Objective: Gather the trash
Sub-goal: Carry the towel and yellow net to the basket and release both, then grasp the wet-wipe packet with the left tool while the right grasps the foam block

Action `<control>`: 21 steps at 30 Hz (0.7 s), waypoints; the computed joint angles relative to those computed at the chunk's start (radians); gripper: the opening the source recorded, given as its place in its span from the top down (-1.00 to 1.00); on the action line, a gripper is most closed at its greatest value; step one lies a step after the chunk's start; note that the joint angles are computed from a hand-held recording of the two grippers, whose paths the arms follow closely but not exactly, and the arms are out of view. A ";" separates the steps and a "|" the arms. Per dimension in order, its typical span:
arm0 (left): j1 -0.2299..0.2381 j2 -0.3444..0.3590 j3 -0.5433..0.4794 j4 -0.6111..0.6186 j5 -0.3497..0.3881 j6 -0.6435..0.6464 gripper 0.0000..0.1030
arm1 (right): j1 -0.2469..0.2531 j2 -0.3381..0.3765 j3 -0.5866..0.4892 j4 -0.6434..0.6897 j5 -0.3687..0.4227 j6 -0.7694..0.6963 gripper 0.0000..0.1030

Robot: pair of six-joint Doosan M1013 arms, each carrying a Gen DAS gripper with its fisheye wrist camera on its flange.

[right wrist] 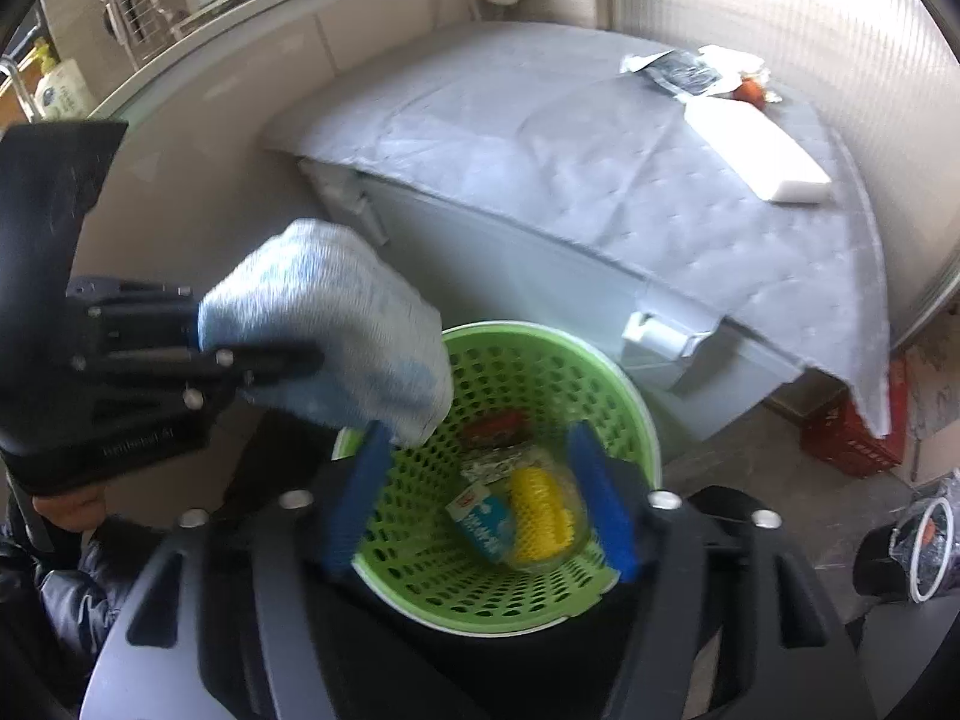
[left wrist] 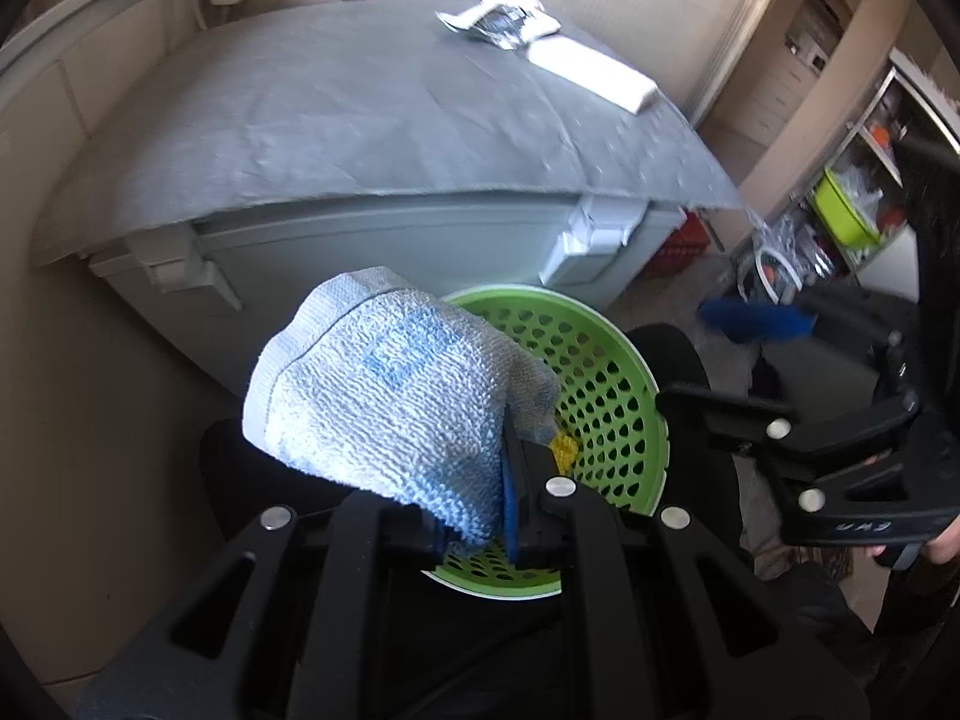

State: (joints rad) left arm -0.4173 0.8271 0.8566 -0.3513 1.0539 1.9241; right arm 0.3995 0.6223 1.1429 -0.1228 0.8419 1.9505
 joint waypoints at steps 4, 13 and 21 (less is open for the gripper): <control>0.004 0.032 -0.049 -0.045 0.081 0.006 -0.43 | -0.003 -0.010 0.009 -0.040 0.007 0.035 -0.54; 0.006 -0.017 0.011 -0.052 -0.069 0.038 -0.81 | -0.009 -0.016 0.016 -0.085 -0.009 0.100 -0.86; 0.004 0.000 -0.044 0.001 -0.104 -0.012 -0.85 | -0.020 -0.018 0.013 -0.105 -0.030 0.126 -0.95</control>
